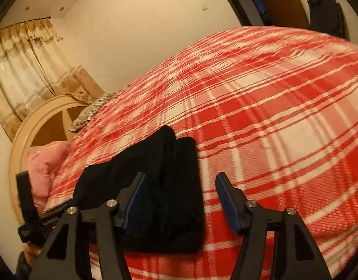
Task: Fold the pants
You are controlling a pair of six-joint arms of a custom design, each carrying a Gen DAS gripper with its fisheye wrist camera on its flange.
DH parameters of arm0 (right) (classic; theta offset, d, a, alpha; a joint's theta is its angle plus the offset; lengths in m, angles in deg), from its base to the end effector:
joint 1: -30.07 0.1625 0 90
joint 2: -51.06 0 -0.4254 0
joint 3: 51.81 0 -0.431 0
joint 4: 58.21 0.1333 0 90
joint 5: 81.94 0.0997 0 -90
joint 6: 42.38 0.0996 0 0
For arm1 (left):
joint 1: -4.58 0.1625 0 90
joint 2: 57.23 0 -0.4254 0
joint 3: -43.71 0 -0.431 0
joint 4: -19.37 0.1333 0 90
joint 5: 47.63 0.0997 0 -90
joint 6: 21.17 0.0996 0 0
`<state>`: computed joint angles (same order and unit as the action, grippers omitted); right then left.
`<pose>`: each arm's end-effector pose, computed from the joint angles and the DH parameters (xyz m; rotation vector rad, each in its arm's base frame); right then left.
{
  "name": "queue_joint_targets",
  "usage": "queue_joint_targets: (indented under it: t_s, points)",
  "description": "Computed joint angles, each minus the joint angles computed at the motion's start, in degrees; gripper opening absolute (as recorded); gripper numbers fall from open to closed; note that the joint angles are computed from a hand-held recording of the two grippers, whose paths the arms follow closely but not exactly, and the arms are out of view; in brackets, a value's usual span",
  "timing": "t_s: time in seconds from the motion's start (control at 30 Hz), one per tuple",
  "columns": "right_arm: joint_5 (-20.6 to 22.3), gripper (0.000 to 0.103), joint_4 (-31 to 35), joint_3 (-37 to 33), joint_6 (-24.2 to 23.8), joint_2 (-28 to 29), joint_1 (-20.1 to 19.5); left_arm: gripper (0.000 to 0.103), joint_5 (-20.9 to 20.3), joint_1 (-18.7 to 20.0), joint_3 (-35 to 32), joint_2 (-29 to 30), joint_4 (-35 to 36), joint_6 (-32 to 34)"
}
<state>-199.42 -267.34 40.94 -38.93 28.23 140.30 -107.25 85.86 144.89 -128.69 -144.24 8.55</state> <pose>0.3144 -0.6004 -0.0595 0.0902 -2.5829 1.2800 0.0844 -0.6614 0.3593 0.5355 2.3238 -0.8218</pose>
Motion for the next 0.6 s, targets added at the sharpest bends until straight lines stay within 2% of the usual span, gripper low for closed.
queue_joint_targets:
  t_s: [0.13, 0.23, 0.43, 0.6]
  points:
    - [-0.8, 0.063, 3.8, -2.3, 1.0, 1.7, -0.4, 0.103, -0.7, 0.8, -2.1, 0.9, 4.8, -4.5]
    - [-0.4, 0.067, 1.4, -2.4, -0.1, 2.9, -0.3, 0.103, -0.2, 1.3, -3.2, 1.5, 9.7, -7.8]
    - [-2.6, 0.068, 1.6, -3.7, -2.5, 4.5, 0.9, 0.103, 0.5, 1.0, -2.6, 1.5, 8.4, -7.4]
    - [-2.2, 0.068, 1.4, -3.3, -1.9, 4.3, 0.7, 0.103, 0.6, 1.0, -2.2, 1.4, 7.6, -6.9]
